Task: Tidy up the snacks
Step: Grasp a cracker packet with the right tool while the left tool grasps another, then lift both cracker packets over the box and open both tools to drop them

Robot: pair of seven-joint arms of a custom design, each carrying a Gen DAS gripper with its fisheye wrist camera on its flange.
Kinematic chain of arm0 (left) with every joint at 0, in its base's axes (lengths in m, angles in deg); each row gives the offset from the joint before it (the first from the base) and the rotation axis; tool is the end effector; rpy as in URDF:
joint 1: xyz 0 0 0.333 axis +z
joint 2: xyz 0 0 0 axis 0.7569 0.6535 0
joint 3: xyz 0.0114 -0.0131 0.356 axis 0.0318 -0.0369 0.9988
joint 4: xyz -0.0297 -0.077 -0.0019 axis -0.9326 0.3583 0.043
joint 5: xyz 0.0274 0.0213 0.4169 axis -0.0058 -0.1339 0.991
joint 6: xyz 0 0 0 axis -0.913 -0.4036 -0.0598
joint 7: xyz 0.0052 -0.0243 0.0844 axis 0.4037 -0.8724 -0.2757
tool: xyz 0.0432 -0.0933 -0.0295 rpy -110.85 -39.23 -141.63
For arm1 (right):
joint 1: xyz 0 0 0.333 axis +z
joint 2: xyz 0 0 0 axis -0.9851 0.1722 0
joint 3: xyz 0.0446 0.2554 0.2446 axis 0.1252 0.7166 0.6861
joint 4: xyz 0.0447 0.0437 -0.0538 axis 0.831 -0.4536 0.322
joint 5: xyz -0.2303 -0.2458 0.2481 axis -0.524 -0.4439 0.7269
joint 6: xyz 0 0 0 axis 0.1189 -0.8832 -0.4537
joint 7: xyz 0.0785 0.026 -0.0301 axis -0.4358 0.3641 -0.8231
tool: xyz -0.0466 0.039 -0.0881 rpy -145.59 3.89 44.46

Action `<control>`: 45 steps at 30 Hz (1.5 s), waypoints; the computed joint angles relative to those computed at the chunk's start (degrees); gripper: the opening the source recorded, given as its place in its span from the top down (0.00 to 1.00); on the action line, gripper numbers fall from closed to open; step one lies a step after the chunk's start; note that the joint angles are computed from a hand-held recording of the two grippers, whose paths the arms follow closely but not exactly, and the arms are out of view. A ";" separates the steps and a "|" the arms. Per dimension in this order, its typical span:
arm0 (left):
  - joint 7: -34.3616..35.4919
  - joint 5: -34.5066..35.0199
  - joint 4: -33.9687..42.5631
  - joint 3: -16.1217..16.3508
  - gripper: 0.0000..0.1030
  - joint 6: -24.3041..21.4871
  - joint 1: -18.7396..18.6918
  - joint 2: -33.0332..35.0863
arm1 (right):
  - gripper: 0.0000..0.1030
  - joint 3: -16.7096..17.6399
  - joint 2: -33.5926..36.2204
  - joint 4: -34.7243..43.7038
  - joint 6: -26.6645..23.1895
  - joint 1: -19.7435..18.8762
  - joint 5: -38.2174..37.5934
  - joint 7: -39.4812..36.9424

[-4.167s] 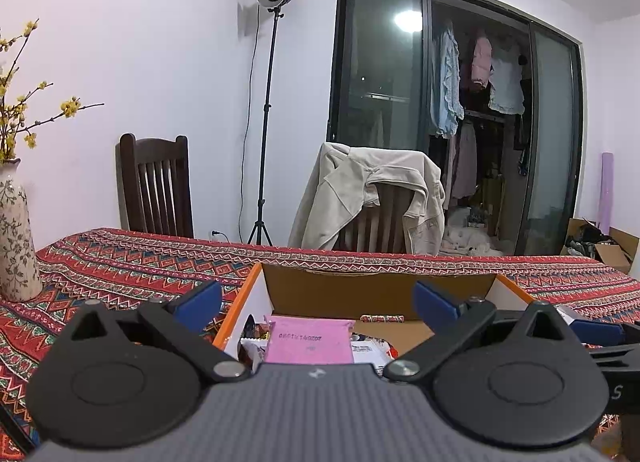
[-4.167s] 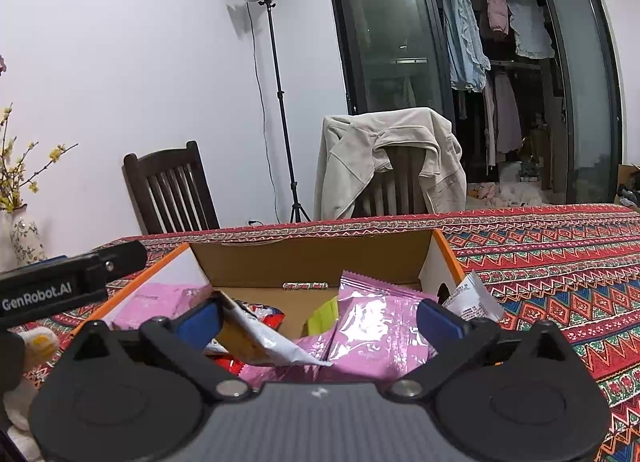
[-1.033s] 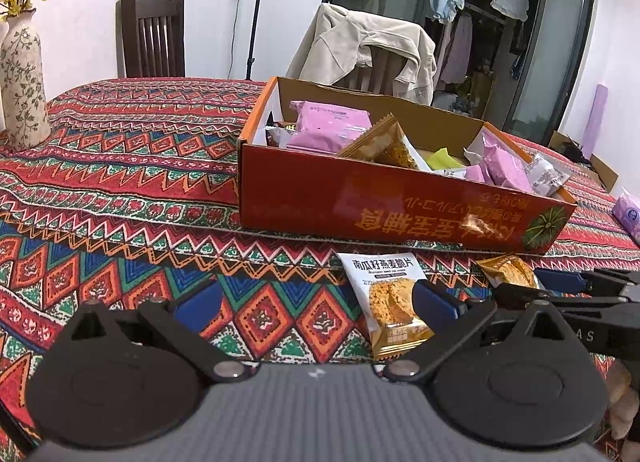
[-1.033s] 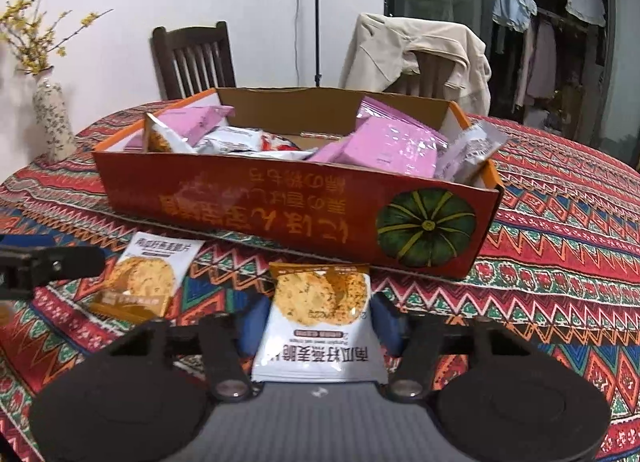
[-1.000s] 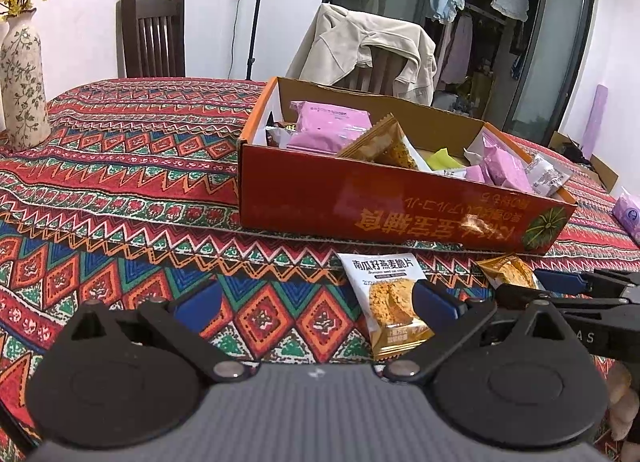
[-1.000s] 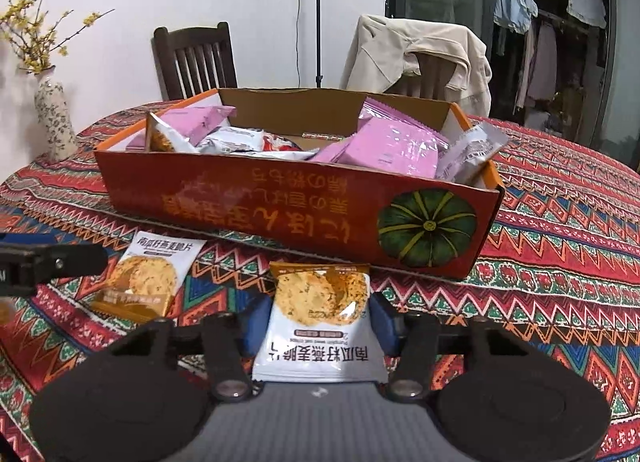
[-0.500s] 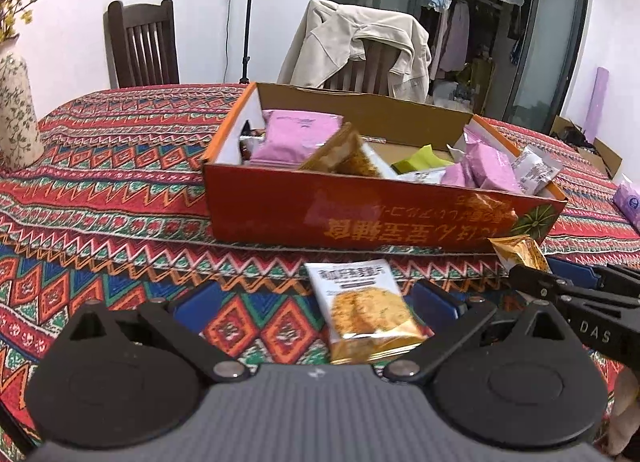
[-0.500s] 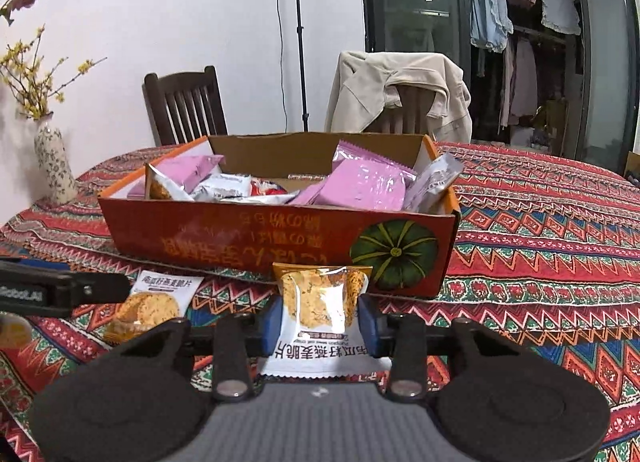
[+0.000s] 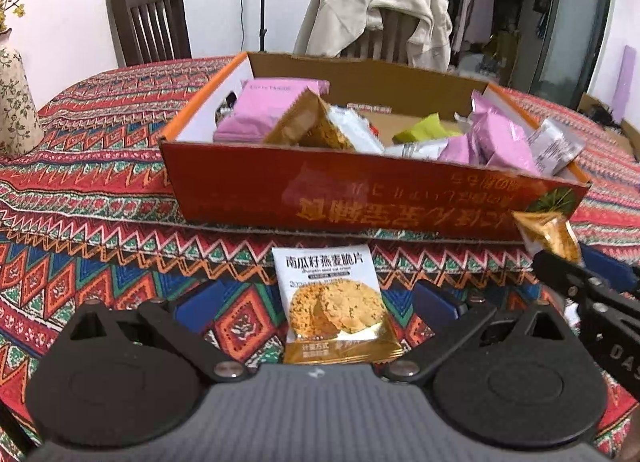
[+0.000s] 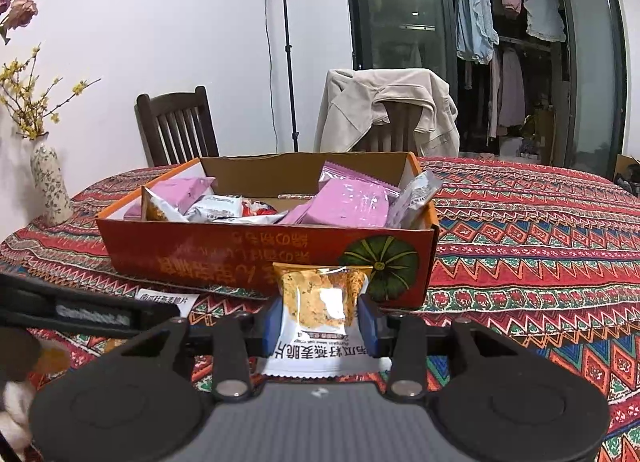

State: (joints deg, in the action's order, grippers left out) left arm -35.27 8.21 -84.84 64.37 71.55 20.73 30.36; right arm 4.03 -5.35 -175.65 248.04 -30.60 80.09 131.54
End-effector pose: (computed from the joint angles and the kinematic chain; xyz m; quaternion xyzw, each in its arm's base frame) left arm 0.6814 -0.3638 0.3636 -0.7137 0.5899 -0.2575 0.2764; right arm 0.6702 0.4127 0.3703 -0.6974 0.5116 -0.2667 0.4252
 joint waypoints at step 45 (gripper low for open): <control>-15.37 19.26 -8.64 1.12 0.49 4.22 -0.66 -6.46 | 0.62 7.51 -0.94 -0.60 3.06 -4.76 -0.88 -6.61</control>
State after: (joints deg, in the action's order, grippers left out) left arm -50.64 27.46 -93.48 65.49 75.77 20.07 23.90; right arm 11.54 -6.28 -176.24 251.10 -35.35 79.21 124.93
